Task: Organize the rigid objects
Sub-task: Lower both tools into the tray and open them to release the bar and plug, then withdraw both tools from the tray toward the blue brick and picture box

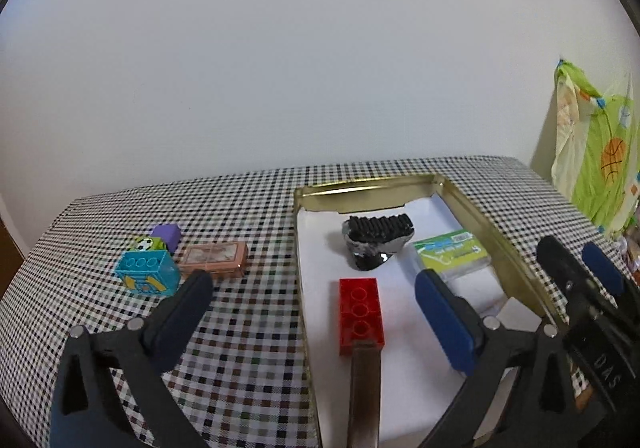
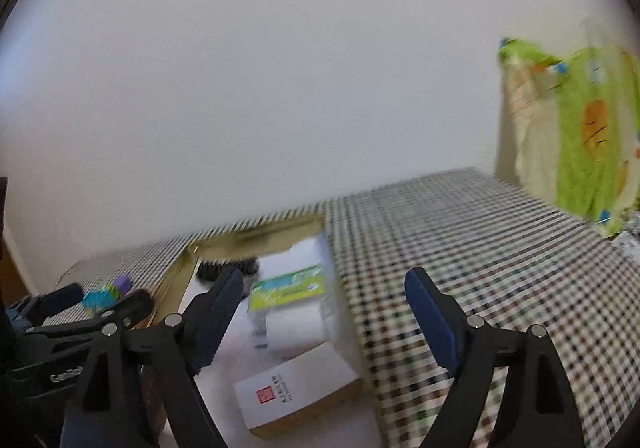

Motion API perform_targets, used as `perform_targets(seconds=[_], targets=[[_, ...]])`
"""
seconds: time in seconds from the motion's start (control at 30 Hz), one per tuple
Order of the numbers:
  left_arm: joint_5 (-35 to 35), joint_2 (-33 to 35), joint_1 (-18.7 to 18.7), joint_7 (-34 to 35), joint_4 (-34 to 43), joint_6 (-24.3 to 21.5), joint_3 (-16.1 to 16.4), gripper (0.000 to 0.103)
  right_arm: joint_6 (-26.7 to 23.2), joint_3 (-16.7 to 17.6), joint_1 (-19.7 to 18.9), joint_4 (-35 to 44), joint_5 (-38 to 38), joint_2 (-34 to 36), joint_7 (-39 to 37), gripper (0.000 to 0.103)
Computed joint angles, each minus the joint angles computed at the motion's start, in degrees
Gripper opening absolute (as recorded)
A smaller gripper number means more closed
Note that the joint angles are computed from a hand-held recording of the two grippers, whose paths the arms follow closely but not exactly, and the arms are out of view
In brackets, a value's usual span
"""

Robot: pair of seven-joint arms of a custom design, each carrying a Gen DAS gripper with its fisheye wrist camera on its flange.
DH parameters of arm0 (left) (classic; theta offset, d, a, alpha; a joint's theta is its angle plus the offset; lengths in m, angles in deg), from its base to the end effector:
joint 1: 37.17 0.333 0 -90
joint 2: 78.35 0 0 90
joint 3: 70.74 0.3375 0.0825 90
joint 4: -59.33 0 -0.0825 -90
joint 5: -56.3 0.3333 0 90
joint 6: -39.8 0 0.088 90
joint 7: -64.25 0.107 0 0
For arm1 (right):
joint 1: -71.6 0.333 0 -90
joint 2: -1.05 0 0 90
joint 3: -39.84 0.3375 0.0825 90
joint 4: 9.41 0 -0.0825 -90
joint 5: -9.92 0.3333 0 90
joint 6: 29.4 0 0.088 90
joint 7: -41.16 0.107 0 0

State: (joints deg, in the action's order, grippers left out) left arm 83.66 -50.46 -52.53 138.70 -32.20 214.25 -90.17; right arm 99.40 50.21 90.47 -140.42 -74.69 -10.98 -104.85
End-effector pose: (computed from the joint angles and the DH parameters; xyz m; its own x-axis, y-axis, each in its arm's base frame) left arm 0.5787 -0.3781 0.5239 -0.6002 -0.7989 -0.0392 -0.4157 0.3534 -0.8380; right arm 0.4124 0.2047 0.5223 -0.5223 -0.8299 -0.1961 -0.1955 0.3403 -0.9198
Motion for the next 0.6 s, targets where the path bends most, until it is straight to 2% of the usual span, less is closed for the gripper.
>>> perform_targets(seconds=[0.07, 0.17, 0.3, 0.4, 0.53, 0.6], targets=[[0.1, -0.9, 0.6, 0.6, -1.3, 0.3, -0.4, 0.102, -2.4, 0.7, 0.3, 0.8, 0.9, 0.6, -1.2, 0.087], [1.9, -2.6, -0.8, -1.7, -3.6, 2.3, 2.6, 0.102, -6.7, 1.7, 1.2, 2.2, 1.8, 1.9, -2.7, 0.087], [2.3, -3.6, 0.5, -2.4, -5.3, 2.4, 2.2, 0.102, -13.3, 2.8, 3.3, 3.8, 2.4, 3.5, -3.5, 0.088], [2.7, -4.3, 1.3, -3.0, -6.6, 3.2, 2.7, 0.102, -15.8, 2.8, 4.6, 4.8, 3.1, 4.3, -4.6, 0.088], [4.9, -5.2, 0.4, -5.1, -7.9, 4.8, 5.0, 0.102, -16.9, 2.5, 5.7, 5.3, 3.4, 4.7, -5.2, 0.088], [5.2, -5.2, 1.4, -5.0, -8.2, 5.1, 4.4, 0.102, -18.1, 2.7, 6.3, 5.5, 3.7, 4.9, -5.0, 0.088]])
